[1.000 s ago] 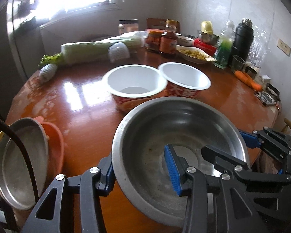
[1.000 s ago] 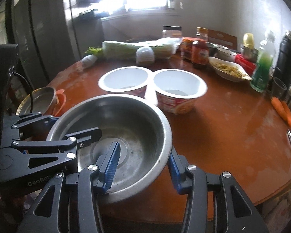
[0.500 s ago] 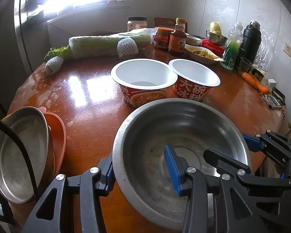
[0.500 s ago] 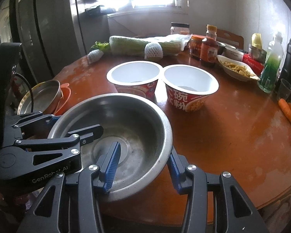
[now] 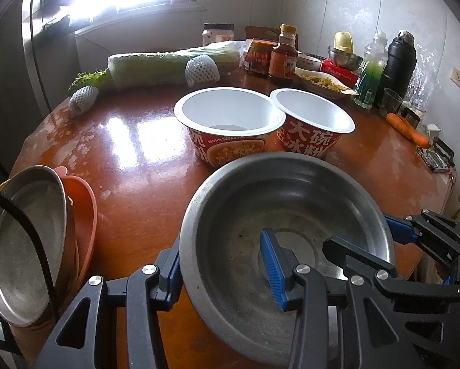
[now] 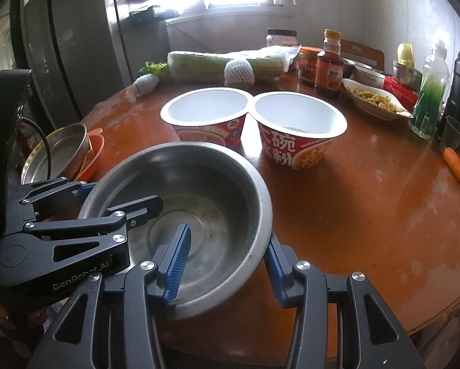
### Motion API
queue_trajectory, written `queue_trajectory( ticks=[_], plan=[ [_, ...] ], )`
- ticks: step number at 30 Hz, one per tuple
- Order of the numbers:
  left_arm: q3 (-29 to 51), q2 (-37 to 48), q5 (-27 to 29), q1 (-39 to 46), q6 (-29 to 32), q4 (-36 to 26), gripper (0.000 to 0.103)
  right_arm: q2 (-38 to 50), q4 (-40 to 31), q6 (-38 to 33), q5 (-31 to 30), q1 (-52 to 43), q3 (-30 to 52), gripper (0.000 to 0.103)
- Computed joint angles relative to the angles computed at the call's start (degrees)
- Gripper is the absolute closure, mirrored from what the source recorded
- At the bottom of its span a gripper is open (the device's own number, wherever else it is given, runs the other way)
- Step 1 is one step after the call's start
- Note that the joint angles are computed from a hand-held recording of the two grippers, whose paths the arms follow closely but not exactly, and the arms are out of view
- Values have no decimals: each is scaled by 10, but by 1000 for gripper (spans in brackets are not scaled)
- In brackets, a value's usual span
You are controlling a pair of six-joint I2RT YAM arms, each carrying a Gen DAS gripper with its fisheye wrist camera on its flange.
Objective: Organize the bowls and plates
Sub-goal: 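Drag the steel bowl toward the plate stack with the left gripper, then open the left gripper and release the steel bowl rim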
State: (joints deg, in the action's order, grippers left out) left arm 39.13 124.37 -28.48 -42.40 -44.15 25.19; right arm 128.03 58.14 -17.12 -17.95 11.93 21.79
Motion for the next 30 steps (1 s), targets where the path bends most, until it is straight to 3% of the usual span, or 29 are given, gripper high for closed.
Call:
queue_trajectory(
  ticks=[22,30],
  plan=[
    [-29,-39,2,6,3,19,52,-26,-10,14,-35,-28,-9,49],
    [-34,-70,2,6,6,7,51,-64,-50,19,-50,-41,-1,48]
  ],
)
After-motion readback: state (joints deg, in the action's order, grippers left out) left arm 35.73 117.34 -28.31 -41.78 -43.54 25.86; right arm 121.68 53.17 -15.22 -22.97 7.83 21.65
